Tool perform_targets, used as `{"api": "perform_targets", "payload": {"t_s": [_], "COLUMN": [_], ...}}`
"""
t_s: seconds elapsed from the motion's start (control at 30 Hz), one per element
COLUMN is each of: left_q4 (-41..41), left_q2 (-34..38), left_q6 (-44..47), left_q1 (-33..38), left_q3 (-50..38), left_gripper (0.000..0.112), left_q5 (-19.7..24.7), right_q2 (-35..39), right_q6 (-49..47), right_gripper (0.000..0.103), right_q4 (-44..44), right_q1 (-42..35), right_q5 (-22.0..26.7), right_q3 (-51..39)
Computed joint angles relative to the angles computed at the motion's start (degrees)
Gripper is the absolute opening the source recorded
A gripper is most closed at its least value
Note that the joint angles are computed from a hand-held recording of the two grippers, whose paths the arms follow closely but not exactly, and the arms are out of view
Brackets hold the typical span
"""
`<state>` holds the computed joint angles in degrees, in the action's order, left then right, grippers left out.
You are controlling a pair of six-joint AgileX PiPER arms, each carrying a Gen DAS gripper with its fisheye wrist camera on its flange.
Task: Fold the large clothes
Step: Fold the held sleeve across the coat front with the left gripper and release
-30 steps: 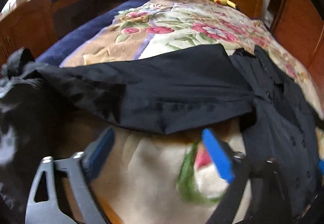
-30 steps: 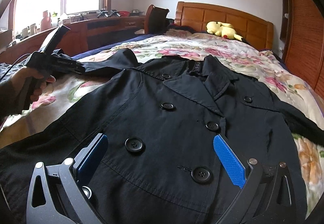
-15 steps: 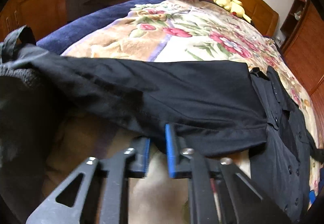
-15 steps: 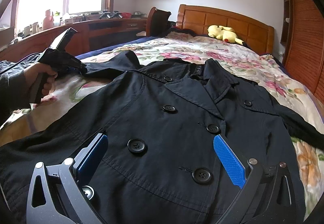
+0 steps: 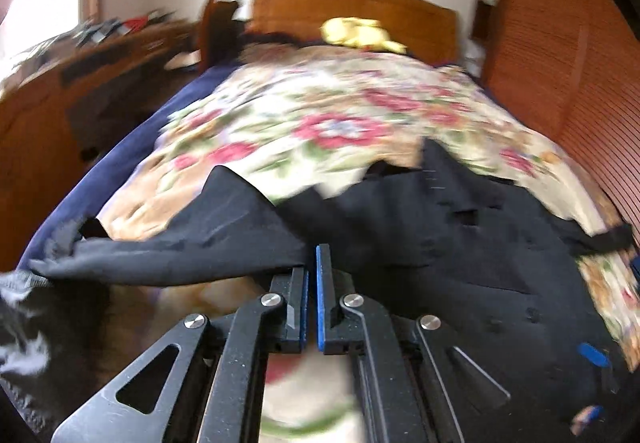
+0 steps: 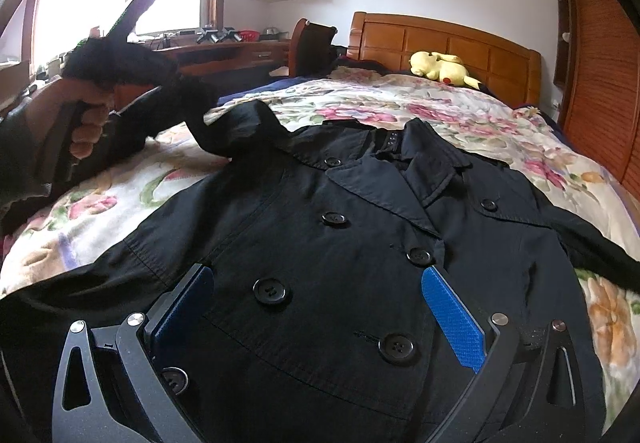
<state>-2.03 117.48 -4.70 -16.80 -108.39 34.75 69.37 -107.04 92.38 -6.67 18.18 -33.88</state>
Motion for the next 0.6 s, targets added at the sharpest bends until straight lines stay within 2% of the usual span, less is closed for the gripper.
{"api": "perform_targets", "payload": {"t_s": [0.07,0.13,0.23,0.3,0.37,0.47,0.6], "left_q4": [2.9,7.3,12.7,15.3,17.9,21.2,22.0], "left_q2": [-0.7,-0.3,-2.0,-3.9,-6.2,-10.9,-17.9], "left_q6": [-1.9,-4.9,-7.5,-8.8,-11.0,-14.5,-16.7], "left_q1": [-2.8,-5.8,-8.6,-9.5,-10.0,-10.4,-10.7], "left_q3": [-0.8,-2.6,0.7,4.9,9.7,18.2,29.0], "left_gripper": [0.003,0.003,0.004,0.011,0.025,0.037,0.042], "left_q5": [1.5,4.9,4.5,2.7,0.7,-2.8,-7.5], "right_q2": [0.3,0.6,0.9,1.0,0.8,1.0,1.1], "right_q6": [0.2,0.4,-0.1,-0.6,-0.6,-0.7,0.1], "right_gripper": [0.103,0.103,0.103,0.103,0.103,0.103,0.103], "right_q4": [0.2,0.1,0.7,1.2,1.2,1.4,0.7], "right_q1": [-0.5,-0.9,-0.5,-0.3,-0.3,0.0,0.1], "right_q5": [0.7,1.2,0.8,0.6,0.6,0.3,0.1], "right_q3": [-0.1,-0.3,-0.4,-0.5,-0.3,-0.3,-0.4]}}
